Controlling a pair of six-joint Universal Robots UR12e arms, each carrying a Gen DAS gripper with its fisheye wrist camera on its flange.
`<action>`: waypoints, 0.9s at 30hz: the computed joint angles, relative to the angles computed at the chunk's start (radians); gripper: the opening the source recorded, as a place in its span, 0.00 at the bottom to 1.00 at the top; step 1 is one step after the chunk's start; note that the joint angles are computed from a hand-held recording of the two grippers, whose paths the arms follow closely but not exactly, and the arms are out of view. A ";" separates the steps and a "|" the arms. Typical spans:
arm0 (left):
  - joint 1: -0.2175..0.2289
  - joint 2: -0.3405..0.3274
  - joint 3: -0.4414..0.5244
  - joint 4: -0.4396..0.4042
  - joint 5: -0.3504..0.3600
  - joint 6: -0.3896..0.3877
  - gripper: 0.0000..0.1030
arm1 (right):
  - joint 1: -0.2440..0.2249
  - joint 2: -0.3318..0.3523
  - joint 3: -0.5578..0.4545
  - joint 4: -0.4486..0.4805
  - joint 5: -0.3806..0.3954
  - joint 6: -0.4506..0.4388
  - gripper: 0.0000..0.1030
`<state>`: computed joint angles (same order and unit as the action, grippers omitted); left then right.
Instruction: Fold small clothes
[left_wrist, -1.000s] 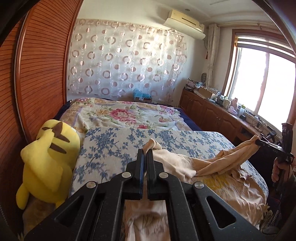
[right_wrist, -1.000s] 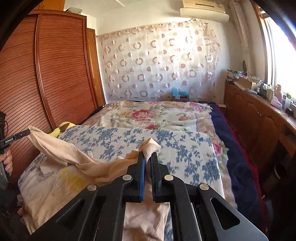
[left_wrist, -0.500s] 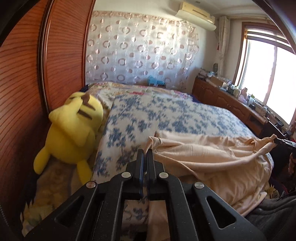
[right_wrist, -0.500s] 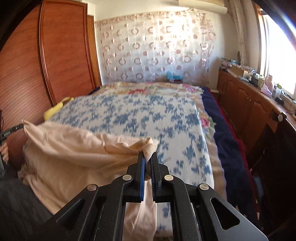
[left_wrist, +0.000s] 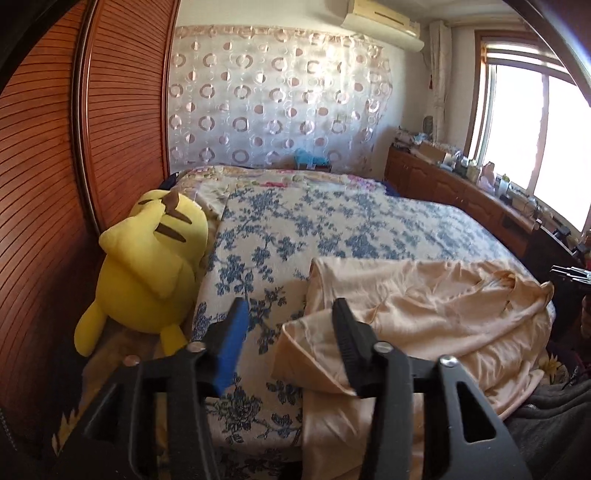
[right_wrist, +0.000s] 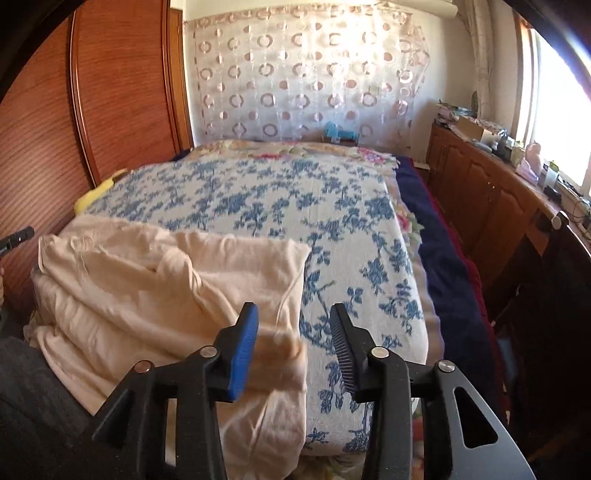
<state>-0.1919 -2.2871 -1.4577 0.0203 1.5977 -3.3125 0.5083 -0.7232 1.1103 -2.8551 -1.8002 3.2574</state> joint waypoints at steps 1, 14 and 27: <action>0.003 -0.001 0.006 -0.007 -0.012 -0.004 0.62 | 0.002 0.001 -0.004 -0.008 -0.010 -0.002 0.45; 0.009 -0.079 0.182 -0.178 -0.068 0.006 0.73 | -0.027 0.137 -0.239 0.100 0.078 0.002 0.65; 0.023 -0.140 0.302 -0.323 -0.128 -0.004 0.72 | -0.050 0.180 -0.332 0.284 0.126 0.029 0.65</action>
<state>-0.1685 -2.4274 -1.1557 -0.3029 1.4693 -3.3162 0.4586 -0.5434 0.7786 -2.5707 -1.6746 3.2861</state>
